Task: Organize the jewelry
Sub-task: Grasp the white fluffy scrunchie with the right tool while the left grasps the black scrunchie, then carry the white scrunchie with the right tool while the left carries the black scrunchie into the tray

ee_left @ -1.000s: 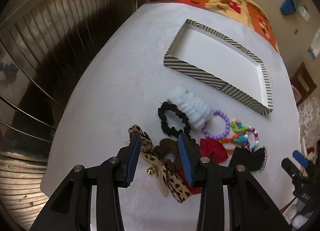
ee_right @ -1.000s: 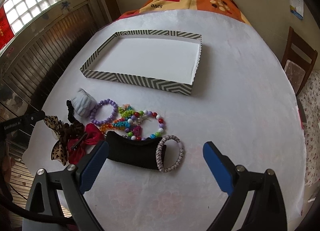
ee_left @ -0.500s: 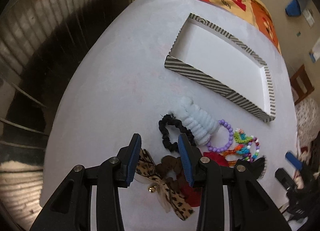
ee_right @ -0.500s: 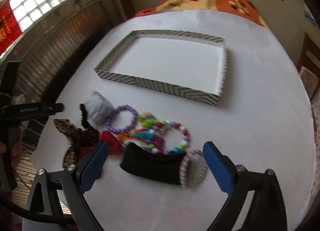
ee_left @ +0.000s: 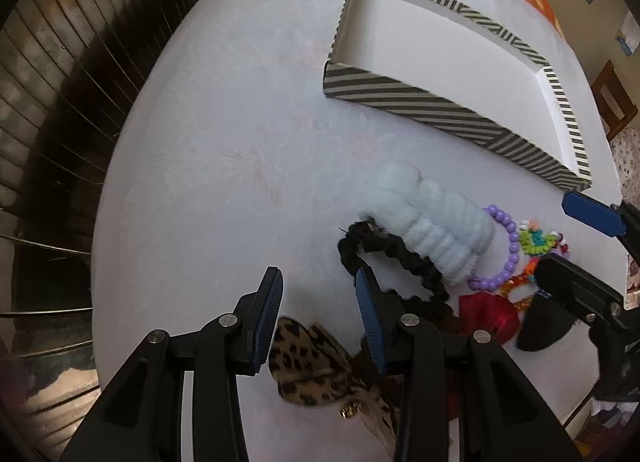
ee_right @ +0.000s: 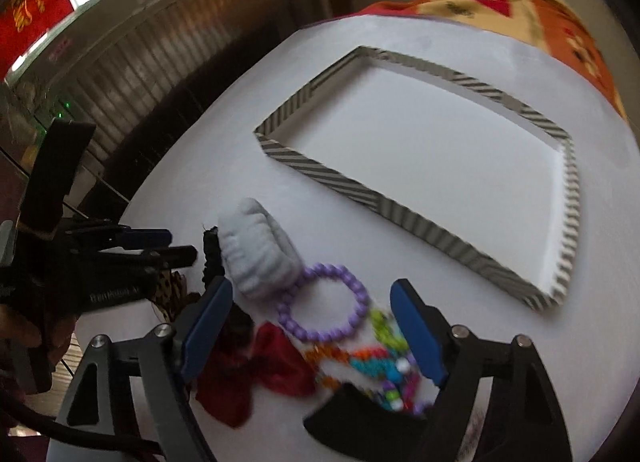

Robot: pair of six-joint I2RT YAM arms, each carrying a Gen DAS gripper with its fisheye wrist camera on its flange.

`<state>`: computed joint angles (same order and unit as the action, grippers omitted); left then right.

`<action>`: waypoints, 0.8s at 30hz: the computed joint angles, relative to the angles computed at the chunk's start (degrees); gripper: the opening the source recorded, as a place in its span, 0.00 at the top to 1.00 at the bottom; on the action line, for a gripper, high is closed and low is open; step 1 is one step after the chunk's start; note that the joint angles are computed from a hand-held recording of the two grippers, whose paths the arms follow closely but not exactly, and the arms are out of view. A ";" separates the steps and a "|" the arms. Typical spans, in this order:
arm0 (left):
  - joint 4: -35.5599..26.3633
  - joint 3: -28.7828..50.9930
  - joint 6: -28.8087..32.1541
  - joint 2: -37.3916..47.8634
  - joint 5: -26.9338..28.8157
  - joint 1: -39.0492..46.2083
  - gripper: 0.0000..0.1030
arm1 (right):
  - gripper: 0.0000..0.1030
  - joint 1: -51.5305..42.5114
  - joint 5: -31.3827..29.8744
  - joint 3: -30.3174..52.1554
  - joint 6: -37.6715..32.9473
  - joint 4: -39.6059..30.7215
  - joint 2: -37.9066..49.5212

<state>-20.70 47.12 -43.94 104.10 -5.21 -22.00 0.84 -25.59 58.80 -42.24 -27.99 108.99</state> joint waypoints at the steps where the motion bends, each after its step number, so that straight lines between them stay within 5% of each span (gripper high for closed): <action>1: 0.42 0.05 0.04 0.52 0.33 0.39 0.73 | 0.20 0.86 0.36 0.50 0.04 0.12 0.76; 9: 4.94 -0.12 1.65 2.91 0.23 0.89 0.74 | 0.39 5.47 2.62 3.85 -0.49 0.23 7.06; 12: 7.34 -1.31 2.34 2.48 0.35 0.34 0.99 | 0.51 5.96 1.07 5.35 -0.99 -0.59 9.35; 14: 7.92 -1.89 2.32 2.13 -0.29 -0.18 1.00 | 0.74 5.64 -1.20 6.94 -2.34 -3.03 11.07; 24: 10.31 -9.31 0.70 -6.47 -0.68 0.97 1.00 | 0.82 3.77 -4.15 5.14 -3.76 -2.48 7.24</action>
